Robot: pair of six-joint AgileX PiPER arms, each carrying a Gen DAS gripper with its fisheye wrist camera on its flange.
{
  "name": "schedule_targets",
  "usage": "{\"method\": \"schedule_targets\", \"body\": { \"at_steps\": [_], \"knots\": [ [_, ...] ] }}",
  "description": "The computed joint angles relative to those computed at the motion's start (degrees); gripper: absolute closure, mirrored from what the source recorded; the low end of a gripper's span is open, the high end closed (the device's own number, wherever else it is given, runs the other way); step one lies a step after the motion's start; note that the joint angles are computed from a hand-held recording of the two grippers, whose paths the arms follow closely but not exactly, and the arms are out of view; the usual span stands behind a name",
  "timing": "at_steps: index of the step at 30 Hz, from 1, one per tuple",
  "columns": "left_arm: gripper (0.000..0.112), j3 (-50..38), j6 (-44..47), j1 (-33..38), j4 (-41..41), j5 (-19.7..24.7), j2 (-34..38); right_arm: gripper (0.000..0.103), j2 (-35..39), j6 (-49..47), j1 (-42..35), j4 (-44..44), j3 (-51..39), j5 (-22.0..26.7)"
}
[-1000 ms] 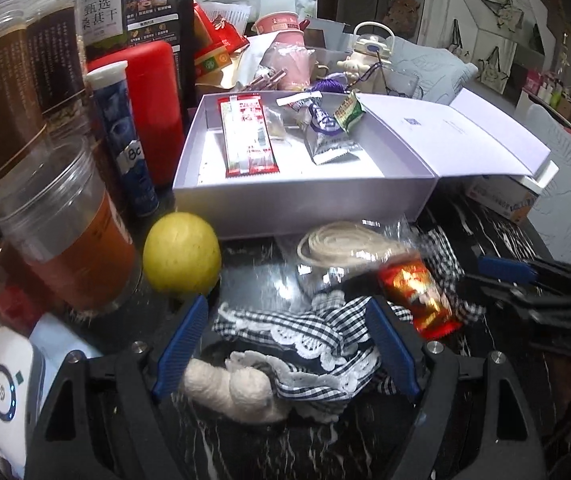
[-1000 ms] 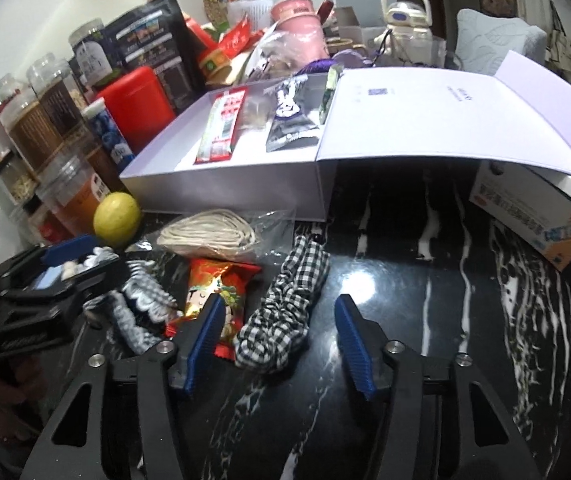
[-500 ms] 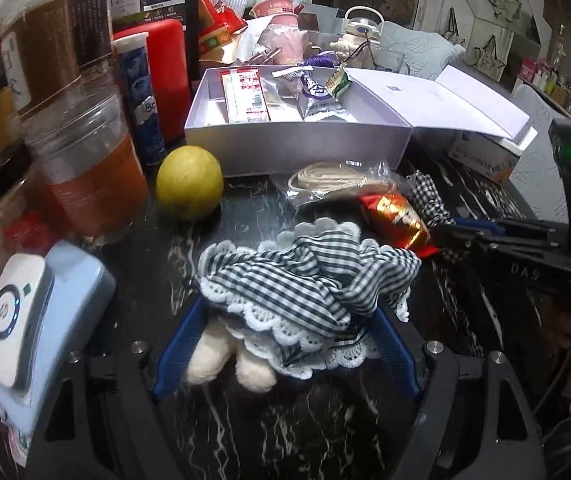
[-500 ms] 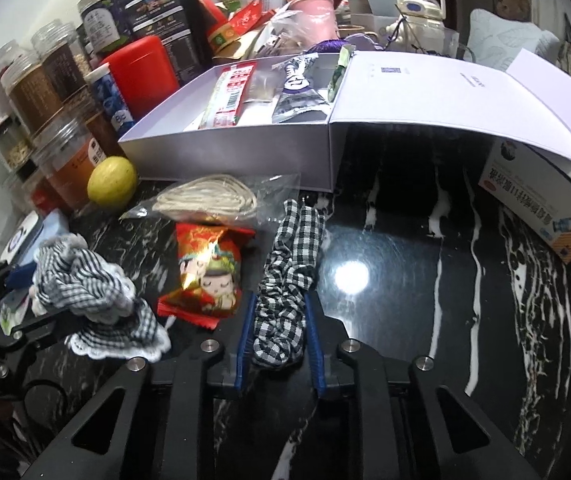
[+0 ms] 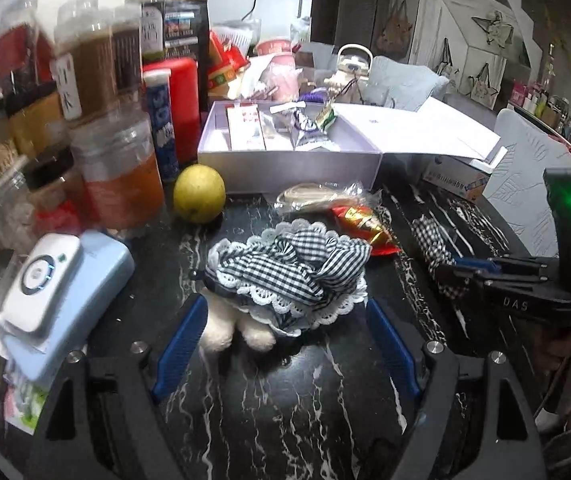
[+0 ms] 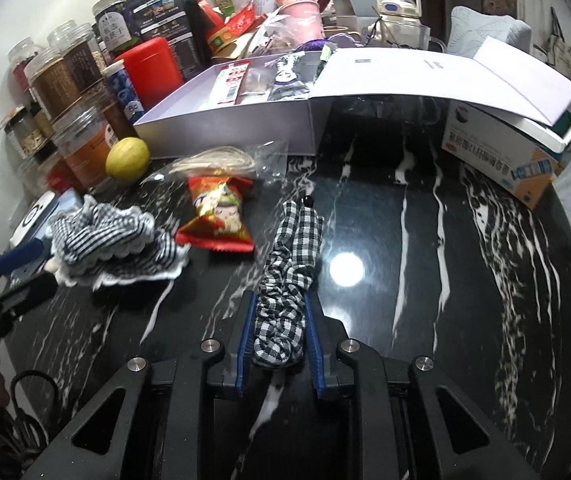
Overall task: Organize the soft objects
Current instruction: 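Lift the plush doll with the left gripper while the right gripper holds the scrunchie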
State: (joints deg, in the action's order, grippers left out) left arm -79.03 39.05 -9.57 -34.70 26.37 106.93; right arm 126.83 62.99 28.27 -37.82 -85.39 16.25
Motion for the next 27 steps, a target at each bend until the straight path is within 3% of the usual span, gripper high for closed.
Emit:
{"method": "schedule_targets", "body": {
  "at_steps": [6,10,16,20,23,27],
  "knots": [
    [0.031,-0.06,1.08,-1.47,1.91,-4.75,-0.25,0.08,-0.91,2.83,0.8,-2.35,2.07,-1.54],
    [0.031,-7.08,4.53,-0.48,-3.29,0.6,5.27,0.08,-1.27,6.21,1.05,-5.51,2.65,-1.68],
    [0.031,-13.5,5.08,-1.23,-0.42,2.47,10.62,0.08,-1.86,7.9,0.85,-7.34,3.44,-2.18],
    [0.031,-17.9,0.66,-1.63,4.84,4.36,14.13,0.08,-1.16,5.76,0.65,-5.26,2.62,-2.28],
    [0.024,-19.44,2.16,-1.28,3.17,5.29,15.61,0.08,-0.71,2.44,0.42,-2.15,2.06,-2.63],
    [0.014,-22.41,-1.03,-2.26,7.49,6.41,17.71,0.08,-0.59,0.61,0.14,-0.39,1.69,-2.72]
  ]
}}
